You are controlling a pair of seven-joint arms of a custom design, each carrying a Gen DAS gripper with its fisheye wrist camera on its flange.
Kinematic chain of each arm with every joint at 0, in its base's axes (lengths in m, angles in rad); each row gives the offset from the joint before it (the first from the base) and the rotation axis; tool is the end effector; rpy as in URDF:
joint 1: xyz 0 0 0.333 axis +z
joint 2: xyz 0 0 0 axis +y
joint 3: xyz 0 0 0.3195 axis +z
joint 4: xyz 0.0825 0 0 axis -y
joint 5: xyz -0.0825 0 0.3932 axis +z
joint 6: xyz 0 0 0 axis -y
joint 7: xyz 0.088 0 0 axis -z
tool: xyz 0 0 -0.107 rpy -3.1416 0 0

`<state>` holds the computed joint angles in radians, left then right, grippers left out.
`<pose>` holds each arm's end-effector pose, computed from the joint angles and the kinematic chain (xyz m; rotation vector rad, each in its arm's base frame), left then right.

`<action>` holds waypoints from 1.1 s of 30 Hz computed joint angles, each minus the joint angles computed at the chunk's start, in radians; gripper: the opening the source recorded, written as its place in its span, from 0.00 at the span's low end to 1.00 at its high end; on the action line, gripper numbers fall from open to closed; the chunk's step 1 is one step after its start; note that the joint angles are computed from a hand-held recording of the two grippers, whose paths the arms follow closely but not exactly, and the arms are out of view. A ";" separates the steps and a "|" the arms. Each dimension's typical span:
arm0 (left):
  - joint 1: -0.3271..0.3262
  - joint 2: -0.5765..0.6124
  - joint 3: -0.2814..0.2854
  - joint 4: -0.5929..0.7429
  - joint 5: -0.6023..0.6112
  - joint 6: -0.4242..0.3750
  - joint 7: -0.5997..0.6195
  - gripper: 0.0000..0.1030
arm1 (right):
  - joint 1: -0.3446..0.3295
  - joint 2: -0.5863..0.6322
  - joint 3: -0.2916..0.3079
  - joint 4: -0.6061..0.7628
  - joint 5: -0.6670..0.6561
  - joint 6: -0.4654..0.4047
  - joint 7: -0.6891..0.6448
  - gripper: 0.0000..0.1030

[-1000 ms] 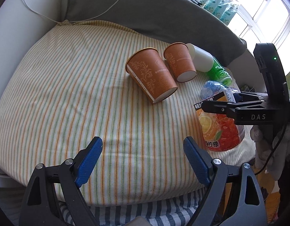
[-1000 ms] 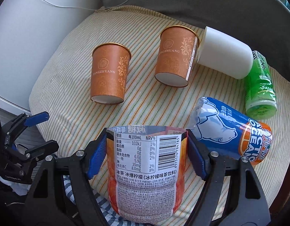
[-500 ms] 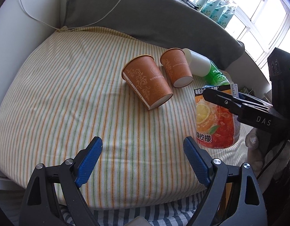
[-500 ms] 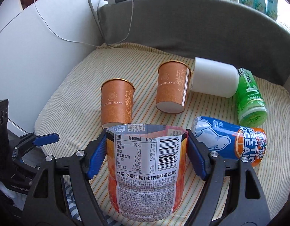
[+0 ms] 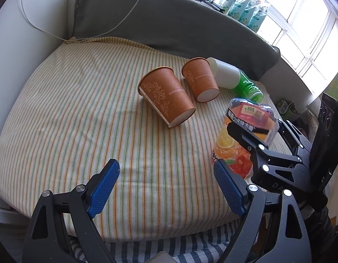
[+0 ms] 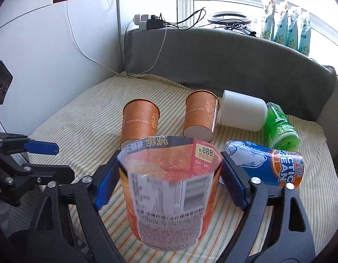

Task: Flip cup upright
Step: 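Lift and rotate the bottle upright with the right gripper, set it down, then open the right gripper and pull it back from the upright bottle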

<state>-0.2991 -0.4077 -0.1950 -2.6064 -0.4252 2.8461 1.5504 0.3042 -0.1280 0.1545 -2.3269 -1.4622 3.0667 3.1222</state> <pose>0.4039 -0.1955 0.4569 -1.8719 2.1055 -0.9357 0.4168 0.2958 0.4342 -1.8682 1.3203 -0.6586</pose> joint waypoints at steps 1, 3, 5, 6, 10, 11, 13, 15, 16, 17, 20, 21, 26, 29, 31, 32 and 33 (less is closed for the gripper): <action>0.000 -0.003 -0.003 -0.003 0.002 0.006 -0.001 0.86 | -0.002 -0.006 -0.001 -0.004 -0.009 0.004 0.017 0.89; -0.001 -0.011 -0.009 -0.010 0.005 0.020 -0.006 0.86 | -0.007 -0.023 -0.002 -0.015 -0.043 0.009 0.062 0.89; 0.002 -0.022 -0.020 -0.023 0.017 0.043 -0.014 0.86 | -0.007 -0.043 -0.001 -0.028 -0.071 0.017 0.101 0.89; 0.008 -0.028 -0.030 -0.029 0.029 0.055 -0.023 0.86 | -0.007 -0.053 -0.001 -0.033 -0.084 0.020 0.115 0.89; 0.025 -0.055 -0.061 -0.058 0.079 0.106 -0.052 0.86 | 0.005 -0.116 0.001 -0.071 -0.158 0.003 0.208 0.89; 0.034 -0.062 -0.074 -0.065 0.096 0.120 -0.063 0.86 | 0.010 -0.136 -0.001 -0.084 -0.160 0.001 0.218 0.89; 0.044 -0.076 -0.093 -0.081 0.122 0.151 -0.085 0.86 | 0.015 -0.177 -0.004 -0.113 -0.152 -0.005 0.229 0.89; 0.055 -0.094 -0.114 -0.099 0.146 0.187 -0.107 0.86 | 0.018 -0.228 0.001 -0.148 -0.156 -0.025 0.259 0.91; 0.072 -0.105 -0.136 -0.109 0.162 0.207 -0.127 0.86 | 0.020 -0.256 0.008 -0.170 -0.135 -0.046 0.252 0.94; 0.079 -0.115 -0.148 -0.120 0.173 0.228 -0.140 0.86 | 0.019 -0.285 0.016 -0.189 -0.127 -0.062 0.253 0.95; 0.103 -0.148 -0.188 -0.151 0.198 0.282 -0.180 0.86 | 0.020 -0.377 0.060 -0.251 -0.033 -0.151 0.202 0.96; 0.122 -0.163 -0.212 -0.163 0.209 0.303 -0.196 0.86 | 0.018 -0.404 0.077 -0.268 0.006 -0.185 0.185 0.96; 0.257 -0.256 -0.370 -0.206 0.256 0.395 -0.262 0.86 | 0.001 -0.516 0.162 -0.327 0.176 -0.336 0.146 0.97; 0.272 -0.285 -0.392 -0.218 0.266 0.418 -0.270 0.86 | -0.021 -0.567 0.193 -0.350 0.208 -0.354 0.173 0.97; 0.264 -0.295 -0.387 -0.226 0.262 0.429 -0.275 0.88 | -0.032 -0.592 0.213 -0.359 0.221 -0.370 0.184 0.98; 0.265 -0.302 -0.390 -0.230 0.259 0.432 -0.279 0.89 | -0.038 -0.603 0.223 -0.362 0.225 -0.377 0.189 1.00; 0.263 -0.308 -0.391 -0.233 0.256 0.434 -0.282 0.89 | -0.043 -0.611 0.231 -0.364 0.225 -0.381 0.196 1.00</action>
<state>-0.0360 -0.7155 -0.5862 -2.8396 -0.1694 3.2802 1.2680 0.2609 -0.7394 0.3859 -2.6912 -1.2370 2.6854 3.3183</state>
